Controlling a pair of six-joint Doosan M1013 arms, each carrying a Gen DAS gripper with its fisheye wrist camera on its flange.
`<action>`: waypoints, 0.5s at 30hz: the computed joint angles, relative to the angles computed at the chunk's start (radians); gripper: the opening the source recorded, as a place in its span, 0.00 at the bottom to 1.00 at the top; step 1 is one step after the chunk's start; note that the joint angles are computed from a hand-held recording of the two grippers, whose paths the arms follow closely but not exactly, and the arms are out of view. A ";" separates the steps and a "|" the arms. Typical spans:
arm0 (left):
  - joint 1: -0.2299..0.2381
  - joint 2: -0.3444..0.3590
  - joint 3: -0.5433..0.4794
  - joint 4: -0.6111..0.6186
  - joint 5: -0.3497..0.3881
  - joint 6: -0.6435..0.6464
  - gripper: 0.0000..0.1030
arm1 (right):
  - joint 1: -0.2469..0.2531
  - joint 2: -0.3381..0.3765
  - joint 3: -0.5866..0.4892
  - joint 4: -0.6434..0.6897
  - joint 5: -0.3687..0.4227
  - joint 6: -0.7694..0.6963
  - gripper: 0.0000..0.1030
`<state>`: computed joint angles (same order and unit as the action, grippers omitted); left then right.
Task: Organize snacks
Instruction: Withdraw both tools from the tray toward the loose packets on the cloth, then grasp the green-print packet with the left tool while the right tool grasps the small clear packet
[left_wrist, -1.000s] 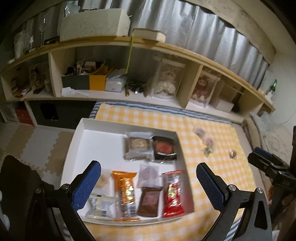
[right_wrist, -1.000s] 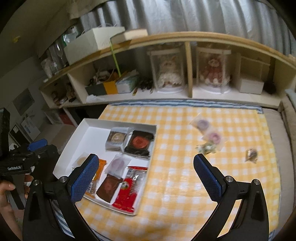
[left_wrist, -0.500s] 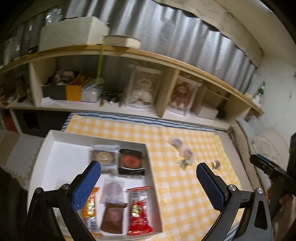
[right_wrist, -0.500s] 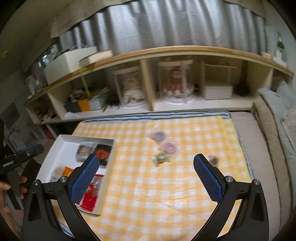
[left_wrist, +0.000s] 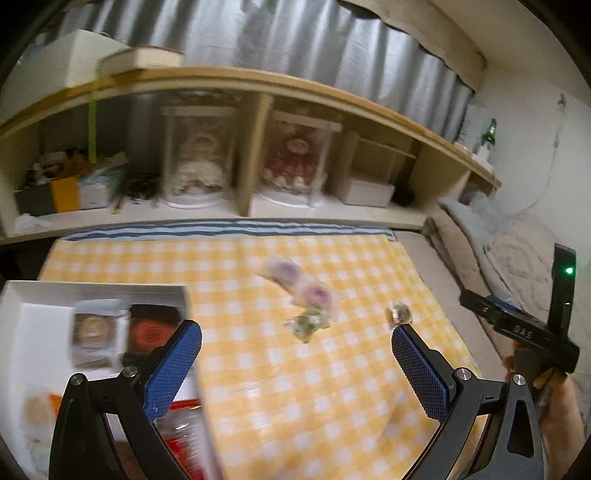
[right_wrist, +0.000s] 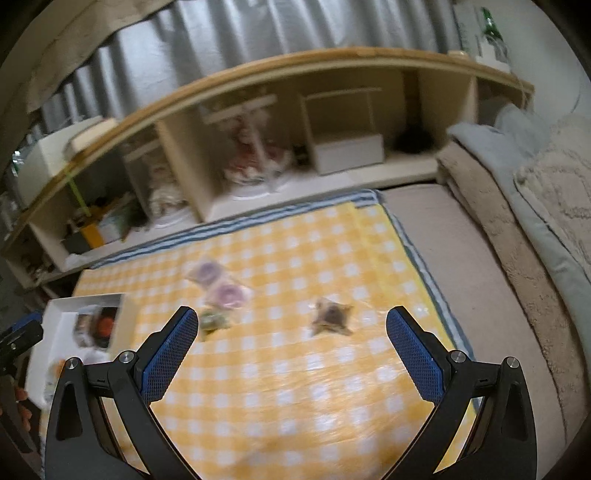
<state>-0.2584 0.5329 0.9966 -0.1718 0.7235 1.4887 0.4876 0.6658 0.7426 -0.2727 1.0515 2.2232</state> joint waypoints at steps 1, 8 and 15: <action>-0.002 0.018 -0.017 -0.015 0.005 0.017 1.00 | -0.003 0.000 0.006 -0.001 -0.007 -0.001 1.00; -0.016 0.196 -0.240 -0.093 0.135 0.119 1.00 | -0.051 -0.002 0.072 0.081 -0.151 -0.019 1.00; -0.012 0.419 -0.583 -0.142 0.328 0.131 0.98 | -0.114 0.051 0.031 0.411 -0.144 -0.212 1.00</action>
<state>-0.2701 0.9514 0.4140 -0.3142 1.0519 1.6200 0.3739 0.7165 0.7735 0.1379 0.9079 2.0111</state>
